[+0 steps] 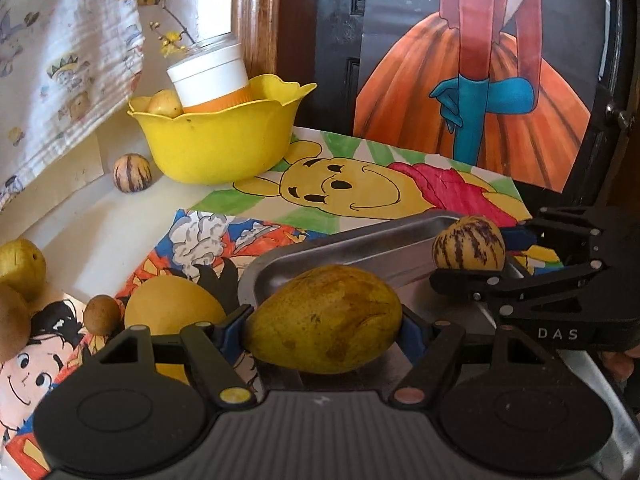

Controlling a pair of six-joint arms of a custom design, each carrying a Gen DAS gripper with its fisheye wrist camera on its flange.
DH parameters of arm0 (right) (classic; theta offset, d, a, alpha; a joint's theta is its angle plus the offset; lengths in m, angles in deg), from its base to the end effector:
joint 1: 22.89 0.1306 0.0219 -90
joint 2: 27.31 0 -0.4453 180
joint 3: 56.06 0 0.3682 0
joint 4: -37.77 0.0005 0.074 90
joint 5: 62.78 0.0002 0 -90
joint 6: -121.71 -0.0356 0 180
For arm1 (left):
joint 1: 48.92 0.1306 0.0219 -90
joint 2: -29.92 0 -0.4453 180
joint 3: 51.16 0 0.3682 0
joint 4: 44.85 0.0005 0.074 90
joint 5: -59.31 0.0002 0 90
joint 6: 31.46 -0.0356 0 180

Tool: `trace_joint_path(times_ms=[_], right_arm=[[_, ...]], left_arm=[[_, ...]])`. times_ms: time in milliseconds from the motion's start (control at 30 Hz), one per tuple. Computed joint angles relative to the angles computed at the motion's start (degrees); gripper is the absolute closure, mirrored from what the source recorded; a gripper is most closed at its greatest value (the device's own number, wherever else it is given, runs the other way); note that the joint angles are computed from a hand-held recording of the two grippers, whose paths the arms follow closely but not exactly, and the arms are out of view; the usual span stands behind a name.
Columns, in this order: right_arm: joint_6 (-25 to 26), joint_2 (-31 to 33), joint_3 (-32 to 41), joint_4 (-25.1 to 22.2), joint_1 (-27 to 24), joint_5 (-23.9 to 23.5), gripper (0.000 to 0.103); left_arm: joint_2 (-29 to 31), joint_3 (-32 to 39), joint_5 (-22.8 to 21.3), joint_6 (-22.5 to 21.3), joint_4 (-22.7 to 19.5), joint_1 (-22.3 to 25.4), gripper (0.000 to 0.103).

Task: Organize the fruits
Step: 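Carry the pear onto the metal tray with the left tool while the right tool sets the melon there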

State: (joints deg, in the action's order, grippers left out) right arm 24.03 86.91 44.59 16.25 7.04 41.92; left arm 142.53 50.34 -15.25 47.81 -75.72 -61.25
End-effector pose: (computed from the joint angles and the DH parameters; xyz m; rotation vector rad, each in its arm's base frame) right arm 0.5690 0.3166 0.3878 -0.2744 2.1446 0.0979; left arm 0.6180 -0.1453 0.3981 0.5928 2.2146 -0.3244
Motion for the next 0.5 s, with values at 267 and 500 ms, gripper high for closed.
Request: trace_joint_path(times_ms=[267,500], right_arm=[[0.58,-0.71,-1.48,1.29,0.11,0.46,0.043],[1.16,-2.21,-3.57,2.3,0.54,0.17,0.037]], left_arm=[[-0.08,-0.12,-1.35,-2.83,-0.64,-0.45,0.025],[-0.61,-0.59,-0.12,-2.54,-0.99,0.01,0.021]])
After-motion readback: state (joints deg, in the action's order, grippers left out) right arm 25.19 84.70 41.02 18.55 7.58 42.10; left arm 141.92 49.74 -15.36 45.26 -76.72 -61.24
